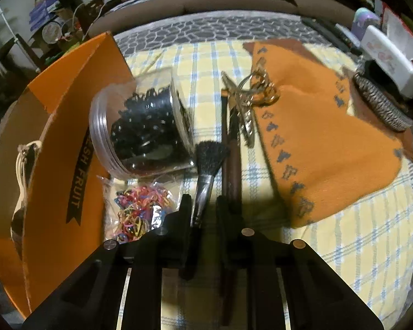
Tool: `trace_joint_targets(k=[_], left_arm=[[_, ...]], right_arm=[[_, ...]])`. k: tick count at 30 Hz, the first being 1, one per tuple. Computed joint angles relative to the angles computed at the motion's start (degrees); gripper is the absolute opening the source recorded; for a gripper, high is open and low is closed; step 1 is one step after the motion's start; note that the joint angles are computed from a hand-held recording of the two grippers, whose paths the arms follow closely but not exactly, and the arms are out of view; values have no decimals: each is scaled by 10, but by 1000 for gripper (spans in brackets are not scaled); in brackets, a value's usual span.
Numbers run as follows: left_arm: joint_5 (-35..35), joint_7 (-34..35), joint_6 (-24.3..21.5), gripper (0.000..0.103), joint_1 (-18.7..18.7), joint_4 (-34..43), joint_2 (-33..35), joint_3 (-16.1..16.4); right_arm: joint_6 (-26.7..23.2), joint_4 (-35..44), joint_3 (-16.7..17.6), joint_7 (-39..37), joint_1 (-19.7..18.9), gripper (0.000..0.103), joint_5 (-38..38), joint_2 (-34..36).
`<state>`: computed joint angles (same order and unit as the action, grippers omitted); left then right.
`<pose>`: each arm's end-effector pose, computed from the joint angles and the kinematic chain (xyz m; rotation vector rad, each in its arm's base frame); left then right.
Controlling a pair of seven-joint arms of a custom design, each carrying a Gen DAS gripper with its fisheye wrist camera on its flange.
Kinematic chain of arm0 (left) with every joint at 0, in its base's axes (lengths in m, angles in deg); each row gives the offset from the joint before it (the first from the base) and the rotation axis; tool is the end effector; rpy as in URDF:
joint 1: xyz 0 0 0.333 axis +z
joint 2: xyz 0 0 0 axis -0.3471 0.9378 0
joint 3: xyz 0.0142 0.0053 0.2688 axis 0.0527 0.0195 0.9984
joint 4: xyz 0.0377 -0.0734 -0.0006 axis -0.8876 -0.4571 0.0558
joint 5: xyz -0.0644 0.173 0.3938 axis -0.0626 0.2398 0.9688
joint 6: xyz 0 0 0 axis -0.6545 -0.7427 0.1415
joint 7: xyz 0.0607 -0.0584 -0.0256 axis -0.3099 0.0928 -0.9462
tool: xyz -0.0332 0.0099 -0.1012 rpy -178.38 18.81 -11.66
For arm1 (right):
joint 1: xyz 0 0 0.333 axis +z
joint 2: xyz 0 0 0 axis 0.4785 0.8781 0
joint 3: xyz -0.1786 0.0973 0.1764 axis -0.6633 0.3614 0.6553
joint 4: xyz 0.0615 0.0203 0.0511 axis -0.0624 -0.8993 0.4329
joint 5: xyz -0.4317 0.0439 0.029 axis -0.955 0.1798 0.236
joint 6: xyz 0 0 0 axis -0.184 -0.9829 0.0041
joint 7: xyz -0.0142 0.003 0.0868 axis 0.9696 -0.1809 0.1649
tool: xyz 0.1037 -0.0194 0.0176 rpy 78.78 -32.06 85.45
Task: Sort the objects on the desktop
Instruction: 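Grasp the blue fan brush with the left gripper while the right grasps the black makeup brush, then carry both brushes into the orange box and open both grippers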
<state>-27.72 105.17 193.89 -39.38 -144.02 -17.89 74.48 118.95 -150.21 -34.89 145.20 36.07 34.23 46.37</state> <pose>0.5080 -0.2640 0.5057 -1.7074 1.9605 -1.1255 0.6103 0.0804 0.4347 -1.9920 1.8459 -0.3095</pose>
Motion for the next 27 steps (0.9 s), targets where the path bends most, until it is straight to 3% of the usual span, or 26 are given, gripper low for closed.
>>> trace_joint_targets(k=[8,15,17,23,27], left_arm=[[4,-22,4,7,13,-7,-2,0],[29,-59,2,7,26,-9,0,-6],[39,-67,0,7,29,-9,1,-8],[35,-65,0,7,24,-6,5,-4],[30,-63,1,7,22,-6,6,-2]], right_arm=[[0,4,4,18,5,22,-44,11],[9,-15,19,57,19,23,-202,4],[0,-12,15,38,20,18,-171,6],[4,-10,4,-12,14,18,-66,12],[-5,-1,-8,-67,3,10,64,17]])
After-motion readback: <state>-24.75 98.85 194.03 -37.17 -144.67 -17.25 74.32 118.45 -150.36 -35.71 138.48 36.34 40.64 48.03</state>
